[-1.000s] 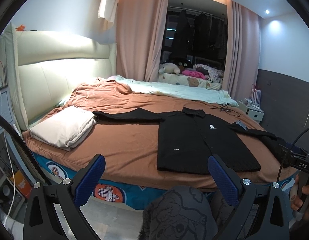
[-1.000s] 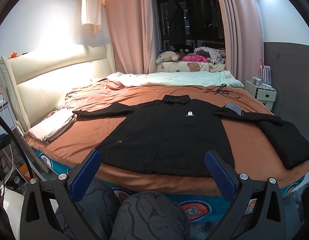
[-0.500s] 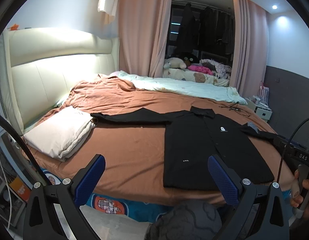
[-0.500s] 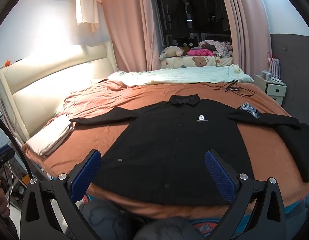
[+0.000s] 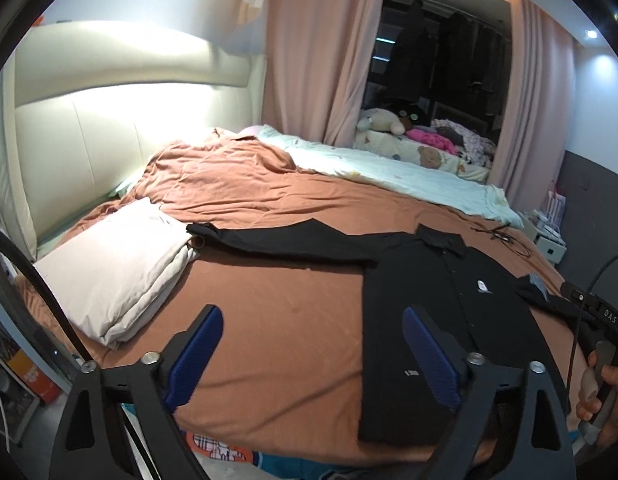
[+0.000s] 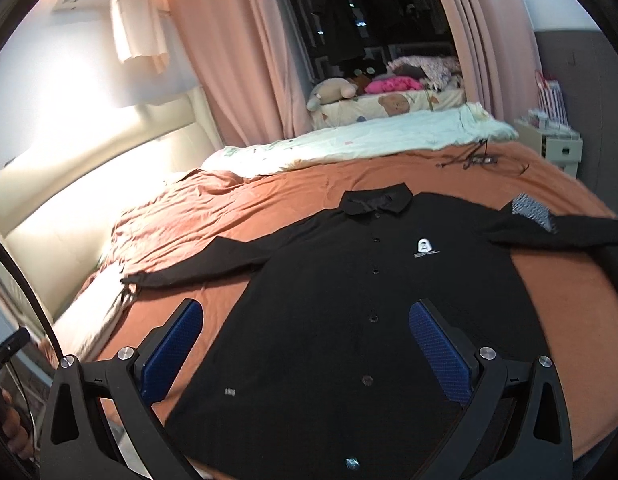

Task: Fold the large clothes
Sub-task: 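Lower the left tool to the nearest black sleeve and grasp it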

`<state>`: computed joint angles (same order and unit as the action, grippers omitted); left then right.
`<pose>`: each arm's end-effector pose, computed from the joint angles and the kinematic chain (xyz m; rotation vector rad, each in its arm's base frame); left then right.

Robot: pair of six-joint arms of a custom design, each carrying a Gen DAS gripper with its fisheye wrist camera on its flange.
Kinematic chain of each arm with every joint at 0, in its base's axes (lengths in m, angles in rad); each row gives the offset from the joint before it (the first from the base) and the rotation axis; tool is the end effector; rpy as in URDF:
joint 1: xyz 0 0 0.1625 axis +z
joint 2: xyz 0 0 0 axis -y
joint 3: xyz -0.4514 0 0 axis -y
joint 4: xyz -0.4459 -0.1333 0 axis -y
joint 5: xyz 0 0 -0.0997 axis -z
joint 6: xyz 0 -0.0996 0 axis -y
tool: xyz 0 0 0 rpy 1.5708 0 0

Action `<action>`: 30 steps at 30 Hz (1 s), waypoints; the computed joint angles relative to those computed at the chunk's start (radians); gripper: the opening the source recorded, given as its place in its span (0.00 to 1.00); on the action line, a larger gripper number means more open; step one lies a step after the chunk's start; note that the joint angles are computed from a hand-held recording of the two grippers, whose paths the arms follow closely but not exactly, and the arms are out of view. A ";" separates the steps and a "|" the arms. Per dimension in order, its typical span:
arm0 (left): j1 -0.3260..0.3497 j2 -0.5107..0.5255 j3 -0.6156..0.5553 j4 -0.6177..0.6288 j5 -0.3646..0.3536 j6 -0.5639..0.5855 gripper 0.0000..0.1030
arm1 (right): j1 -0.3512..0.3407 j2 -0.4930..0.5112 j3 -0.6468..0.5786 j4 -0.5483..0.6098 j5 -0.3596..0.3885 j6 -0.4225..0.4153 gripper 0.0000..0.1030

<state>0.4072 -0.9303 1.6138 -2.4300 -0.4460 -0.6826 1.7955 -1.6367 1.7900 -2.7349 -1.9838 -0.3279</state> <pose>-0.5738 -0.4905 0.2180 0.4203 2.2457 -1.2678 0.2116 -0.5068 0.5808 0.3853 -2.3742 1.2945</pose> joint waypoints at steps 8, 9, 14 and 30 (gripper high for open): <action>0.101 0.048 -0.105 -0.087 -0.029 0.097 0.70 | -0.039 0.143 -0.141 0.038 0.054 0.060 1.00; 0.111 0.057 -0.120 -0.100 -0.031 0.114 0.70 | -0.041 0.160 -0.155 0.040 0.060 0.059 1.00; 0.168 0.102 -0.208 -0.121 -0.042 0.170 0.70 | -0.060 0.256 -0.255 0.070 0.085 0.058 0.88; 0.380 0.267 -0.478 0.036 -0.151 0.085 0.70 | -0.100 0.570 -0.638 0.312 0.101 0.013 0.67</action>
<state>0.7871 -0.6637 1.1358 -2.3939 -0.5966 -0.5978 1.6950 -1.0664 1.1523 -2.4233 -1.8829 -0.3146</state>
